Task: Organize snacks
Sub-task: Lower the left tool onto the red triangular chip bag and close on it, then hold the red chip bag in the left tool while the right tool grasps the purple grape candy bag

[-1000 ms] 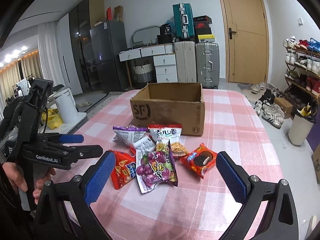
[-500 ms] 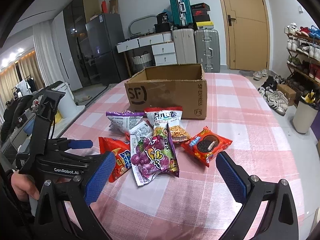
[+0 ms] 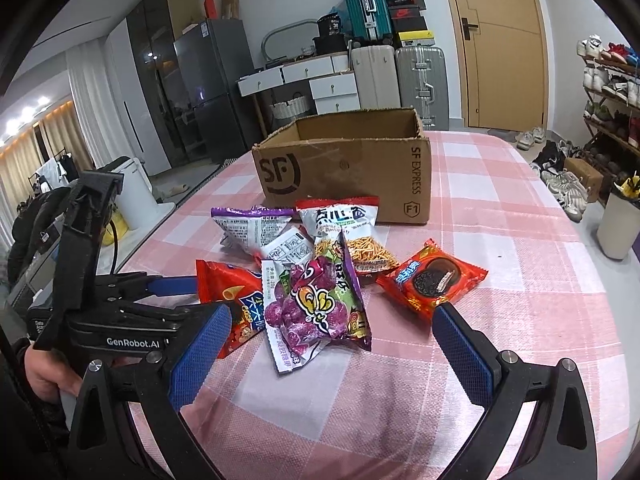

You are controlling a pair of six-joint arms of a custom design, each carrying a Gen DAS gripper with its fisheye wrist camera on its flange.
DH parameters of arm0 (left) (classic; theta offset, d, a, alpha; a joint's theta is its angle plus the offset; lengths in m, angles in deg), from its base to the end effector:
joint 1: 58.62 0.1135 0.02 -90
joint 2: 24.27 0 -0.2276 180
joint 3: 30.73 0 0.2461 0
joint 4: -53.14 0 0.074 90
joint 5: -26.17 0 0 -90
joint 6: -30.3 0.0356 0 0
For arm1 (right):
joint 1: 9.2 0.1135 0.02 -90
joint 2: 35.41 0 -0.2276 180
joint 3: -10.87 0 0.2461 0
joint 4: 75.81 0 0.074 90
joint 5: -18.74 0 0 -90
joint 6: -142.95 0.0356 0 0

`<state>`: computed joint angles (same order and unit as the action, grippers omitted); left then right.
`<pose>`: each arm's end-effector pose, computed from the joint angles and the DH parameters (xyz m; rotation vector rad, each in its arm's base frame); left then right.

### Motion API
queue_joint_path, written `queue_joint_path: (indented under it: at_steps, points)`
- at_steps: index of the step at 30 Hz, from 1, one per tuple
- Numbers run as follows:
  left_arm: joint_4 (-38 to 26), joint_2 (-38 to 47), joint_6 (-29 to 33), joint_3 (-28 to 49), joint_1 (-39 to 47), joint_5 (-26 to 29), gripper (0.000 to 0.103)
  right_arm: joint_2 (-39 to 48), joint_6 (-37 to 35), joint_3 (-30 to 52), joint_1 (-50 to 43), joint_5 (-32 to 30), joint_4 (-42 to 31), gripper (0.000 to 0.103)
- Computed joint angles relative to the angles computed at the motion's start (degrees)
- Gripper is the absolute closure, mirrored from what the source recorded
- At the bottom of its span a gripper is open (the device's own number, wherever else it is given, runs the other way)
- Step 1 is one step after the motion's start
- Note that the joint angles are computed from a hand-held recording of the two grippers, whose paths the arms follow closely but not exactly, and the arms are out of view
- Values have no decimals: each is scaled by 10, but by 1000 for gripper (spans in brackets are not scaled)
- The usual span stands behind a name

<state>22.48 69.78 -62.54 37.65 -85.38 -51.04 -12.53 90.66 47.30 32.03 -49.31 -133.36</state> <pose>0.2805 -0.1503 0.1434 0.6223 2.5140 -0.4806 0.1039 0.0734 0.1853 0.1175 2.2828 0.2737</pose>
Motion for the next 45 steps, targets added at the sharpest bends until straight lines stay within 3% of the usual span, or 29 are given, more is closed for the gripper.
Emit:
queue_joint_path:
  at_steps: [2,5,8,26,45]
  points:
    - [-7,16,7,11,-4,23,62,6,0,-4,0,-3,8,1]
    - [-8,22,13,13,-8,49,75,12,-5,-8,-8,-9,16,1]
    - [-3,19,15,9,0,73,78,10,-5,-12,-13,-13,17,1]
    - [-9,-31,23,-30,36,108,79,35,-26,-18,-40,-46,48,1]
    - [-63,-101,62,-55,115,151,79,257,-67,23,-68,-93,181,1]
